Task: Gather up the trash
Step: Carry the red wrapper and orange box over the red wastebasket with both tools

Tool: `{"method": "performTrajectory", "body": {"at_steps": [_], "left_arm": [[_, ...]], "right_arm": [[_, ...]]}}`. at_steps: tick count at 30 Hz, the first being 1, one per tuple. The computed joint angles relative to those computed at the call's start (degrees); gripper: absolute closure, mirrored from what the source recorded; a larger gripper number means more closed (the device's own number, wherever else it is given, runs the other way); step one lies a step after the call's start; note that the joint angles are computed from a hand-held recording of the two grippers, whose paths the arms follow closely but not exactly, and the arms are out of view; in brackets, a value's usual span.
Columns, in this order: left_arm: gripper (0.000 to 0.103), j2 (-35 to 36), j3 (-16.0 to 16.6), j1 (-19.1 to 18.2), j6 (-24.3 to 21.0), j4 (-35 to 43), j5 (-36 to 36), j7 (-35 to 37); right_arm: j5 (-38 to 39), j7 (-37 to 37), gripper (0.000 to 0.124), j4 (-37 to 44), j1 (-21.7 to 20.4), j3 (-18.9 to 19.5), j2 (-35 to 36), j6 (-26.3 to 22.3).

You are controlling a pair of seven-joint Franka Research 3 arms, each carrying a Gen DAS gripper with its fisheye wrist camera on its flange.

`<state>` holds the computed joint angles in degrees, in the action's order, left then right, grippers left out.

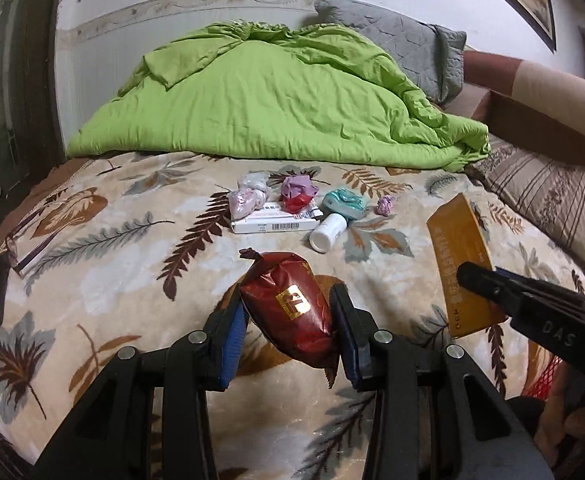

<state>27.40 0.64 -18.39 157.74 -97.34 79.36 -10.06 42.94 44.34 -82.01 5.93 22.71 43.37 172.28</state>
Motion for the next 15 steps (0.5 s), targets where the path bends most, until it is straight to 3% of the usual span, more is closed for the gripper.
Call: {"method": "performTrajectory", "body": {"at_steps": [15], "left_arm": [[0.063,2.83,0.76,-0.99,-2.54,2.3,-7.36,6.04]], "right_arm": [[-3.32,6.11,0.097,2.34,2.54,-3.93,1.14,-3.13]]}}
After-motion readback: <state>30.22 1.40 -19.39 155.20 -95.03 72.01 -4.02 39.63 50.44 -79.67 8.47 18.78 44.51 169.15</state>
